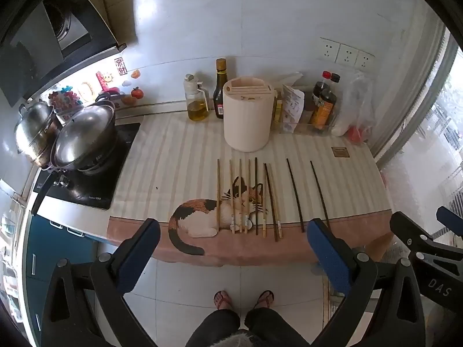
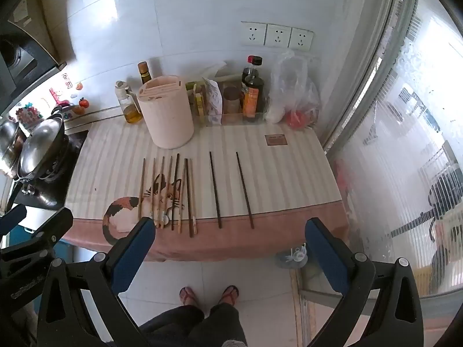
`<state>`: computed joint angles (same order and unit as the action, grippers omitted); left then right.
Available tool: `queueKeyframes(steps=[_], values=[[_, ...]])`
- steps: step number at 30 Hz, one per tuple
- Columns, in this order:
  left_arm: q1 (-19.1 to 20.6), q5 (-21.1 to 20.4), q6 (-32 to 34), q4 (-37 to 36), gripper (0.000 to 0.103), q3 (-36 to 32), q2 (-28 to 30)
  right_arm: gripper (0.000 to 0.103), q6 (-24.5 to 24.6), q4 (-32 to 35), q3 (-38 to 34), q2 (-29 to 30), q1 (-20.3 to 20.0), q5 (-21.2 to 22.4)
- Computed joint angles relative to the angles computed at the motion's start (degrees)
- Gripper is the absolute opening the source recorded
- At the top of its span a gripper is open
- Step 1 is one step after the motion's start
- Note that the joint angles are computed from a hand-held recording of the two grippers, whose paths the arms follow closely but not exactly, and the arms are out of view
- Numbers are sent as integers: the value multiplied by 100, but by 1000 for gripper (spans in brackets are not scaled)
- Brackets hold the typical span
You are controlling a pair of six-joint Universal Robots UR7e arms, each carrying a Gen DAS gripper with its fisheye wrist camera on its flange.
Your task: Organize utensils
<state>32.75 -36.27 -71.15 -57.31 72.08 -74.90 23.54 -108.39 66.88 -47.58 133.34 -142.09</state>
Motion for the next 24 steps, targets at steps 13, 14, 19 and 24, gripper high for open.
queueKeyframes(steps=[13,14,19,24], values=[[0,27,7,-117,103,-154,261,103,-14,-94,219,-141,2,-50],[5,31,-4,-120,103,-173,294,103,3,-87,197,-117,4,-51],[-18,18,108,-152,103,-67,109,103,-9,-55,181,-148,12,-54],[-27,21,100,-72,103,-213,154,103,-8,-81,207,-159,15,-53]])
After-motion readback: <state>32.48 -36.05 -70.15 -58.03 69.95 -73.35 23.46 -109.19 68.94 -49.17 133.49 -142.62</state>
